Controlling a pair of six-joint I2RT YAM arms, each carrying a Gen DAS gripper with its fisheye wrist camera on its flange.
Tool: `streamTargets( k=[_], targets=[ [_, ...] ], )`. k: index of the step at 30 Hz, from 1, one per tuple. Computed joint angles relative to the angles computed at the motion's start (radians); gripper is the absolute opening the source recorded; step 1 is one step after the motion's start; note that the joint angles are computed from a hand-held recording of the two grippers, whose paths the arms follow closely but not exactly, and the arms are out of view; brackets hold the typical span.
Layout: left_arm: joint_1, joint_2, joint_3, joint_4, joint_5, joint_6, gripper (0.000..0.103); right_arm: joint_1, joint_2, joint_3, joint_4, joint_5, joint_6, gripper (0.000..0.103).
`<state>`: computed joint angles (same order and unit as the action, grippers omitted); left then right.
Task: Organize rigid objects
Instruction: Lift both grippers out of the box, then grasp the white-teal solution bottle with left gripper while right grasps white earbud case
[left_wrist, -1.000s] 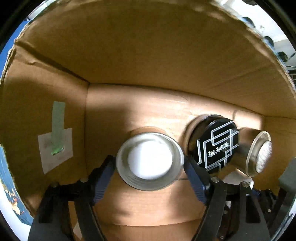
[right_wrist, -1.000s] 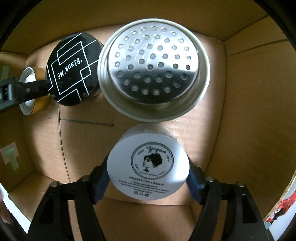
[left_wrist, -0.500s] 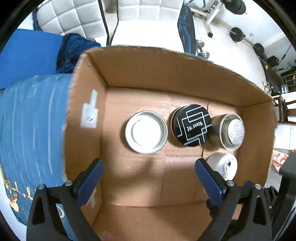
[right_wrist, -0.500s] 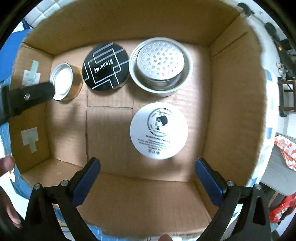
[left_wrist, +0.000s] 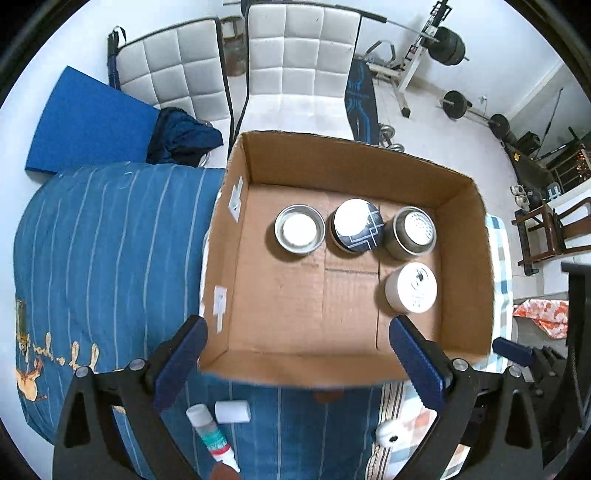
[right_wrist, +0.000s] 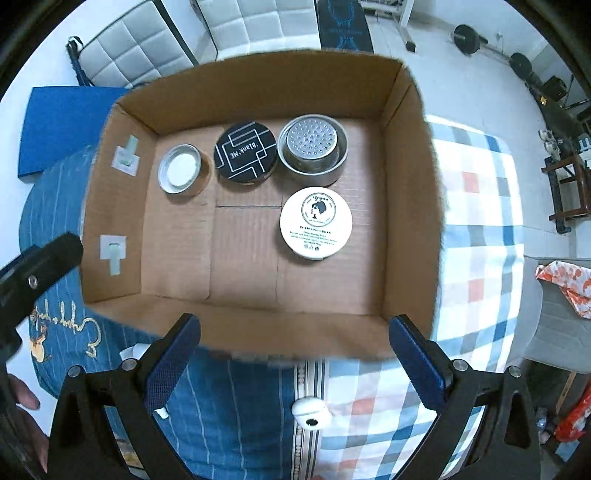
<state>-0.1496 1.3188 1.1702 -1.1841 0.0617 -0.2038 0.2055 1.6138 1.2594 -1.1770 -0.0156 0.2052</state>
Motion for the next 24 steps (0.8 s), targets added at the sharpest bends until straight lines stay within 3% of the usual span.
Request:
streamTargets(
  k=[11, 18, 24],
  targets=[
    [-0.089, -0.268, 0.025, -0.178, -0.069, -0.047, 0.101, 0.089, -0.310, -0.059, -0.113, 0.049, 0.070, 0.103],
    [-0.170, -0.349, 0.112, -0.274, -0.091, -0.121, 0.101, 0.122, -0.434, -0.038, -0.188, 0.071, 0.124, 0.103],
    [-0.175, -0.396, 0.108, -0.324, -0.100, -0.138, 0.101, 0.130, -0.499, -0.069, -0.222, 0.050, 0.130, 0.103]
  ],
)
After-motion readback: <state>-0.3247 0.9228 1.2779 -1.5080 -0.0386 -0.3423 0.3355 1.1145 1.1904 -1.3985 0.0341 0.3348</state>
